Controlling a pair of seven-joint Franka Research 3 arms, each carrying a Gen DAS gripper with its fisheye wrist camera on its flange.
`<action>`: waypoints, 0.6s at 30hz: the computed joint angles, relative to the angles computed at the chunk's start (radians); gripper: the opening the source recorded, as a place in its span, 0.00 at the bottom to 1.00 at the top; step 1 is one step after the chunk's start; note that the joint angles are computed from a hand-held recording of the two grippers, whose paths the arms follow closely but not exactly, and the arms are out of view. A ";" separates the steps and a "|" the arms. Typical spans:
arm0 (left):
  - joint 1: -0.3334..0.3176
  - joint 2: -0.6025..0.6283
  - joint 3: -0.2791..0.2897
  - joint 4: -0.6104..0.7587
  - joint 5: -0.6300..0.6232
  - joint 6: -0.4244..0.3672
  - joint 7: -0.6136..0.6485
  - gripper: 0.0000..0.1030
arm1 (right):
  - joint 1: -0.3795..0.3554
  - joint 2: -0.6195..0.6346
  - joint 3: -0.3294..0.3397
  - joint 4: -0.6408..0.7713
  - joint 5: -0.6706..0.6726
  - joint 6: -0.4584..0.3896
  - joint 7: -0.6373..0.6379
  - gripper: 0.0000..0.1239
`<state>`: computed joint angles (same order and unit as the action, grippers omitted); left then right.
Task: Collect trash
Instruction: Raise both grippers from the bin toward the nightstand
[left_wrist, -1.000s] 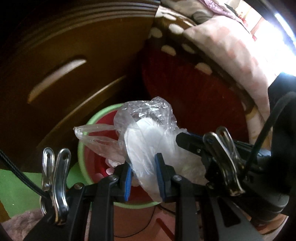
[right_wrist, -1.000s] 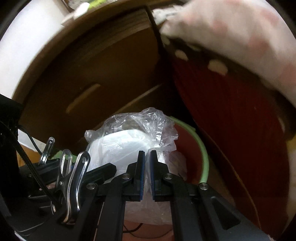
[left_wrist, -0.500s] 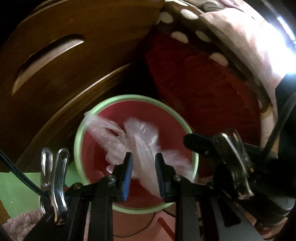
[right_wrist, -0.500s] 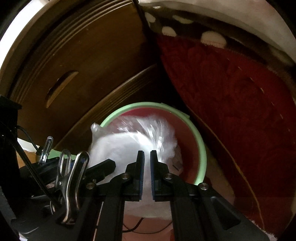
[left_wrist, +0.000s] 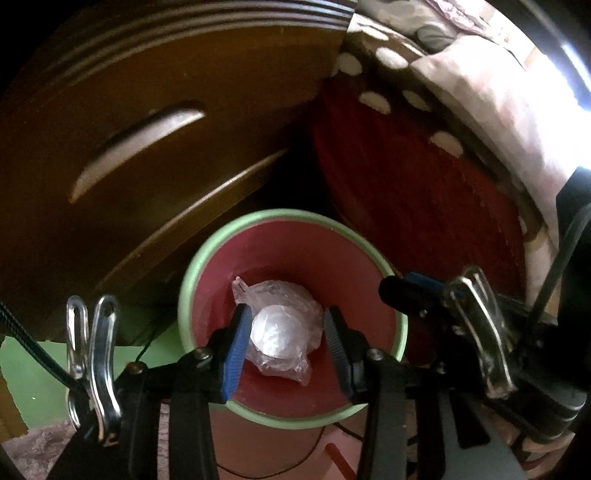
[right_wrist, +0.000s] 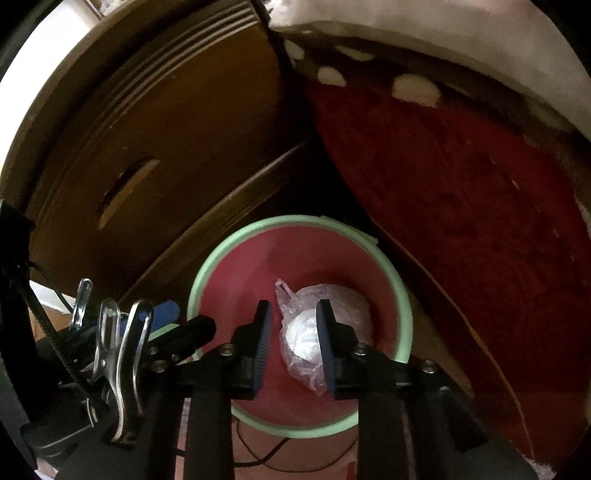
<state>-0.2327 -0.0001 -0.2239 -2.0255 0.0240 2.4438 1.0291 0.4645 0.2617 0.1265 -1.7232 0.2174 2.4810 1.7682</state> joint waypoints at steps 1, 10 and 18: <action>0.000 -0.006 0.000 -0.003 0.007 -0.001 -0.006 0.41 | -0.001 -0.005 0.002 -0.007 0.005 0.008 -0.007 0.21; 0.001 -0.051 0.003 -0.009 0.053 -0.018 -0.065 0.41 | -0.004 -0.050 0.012 -0.052 0.027 0.075 -0.063 0.21; 0.000 -0.114 0.004 -0.026 0.086 -0.039 -0.103 0.41 | -0.003 -0.075 0.014 -0.073 0.037 0.137 -0.087 0.21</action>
<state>-0.2323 -0.1145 -0.2200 -2.0519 0.1096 2.4053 0.9261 0.4611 0.1866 0.1407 -1.7967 0.2542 2.6180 1.6808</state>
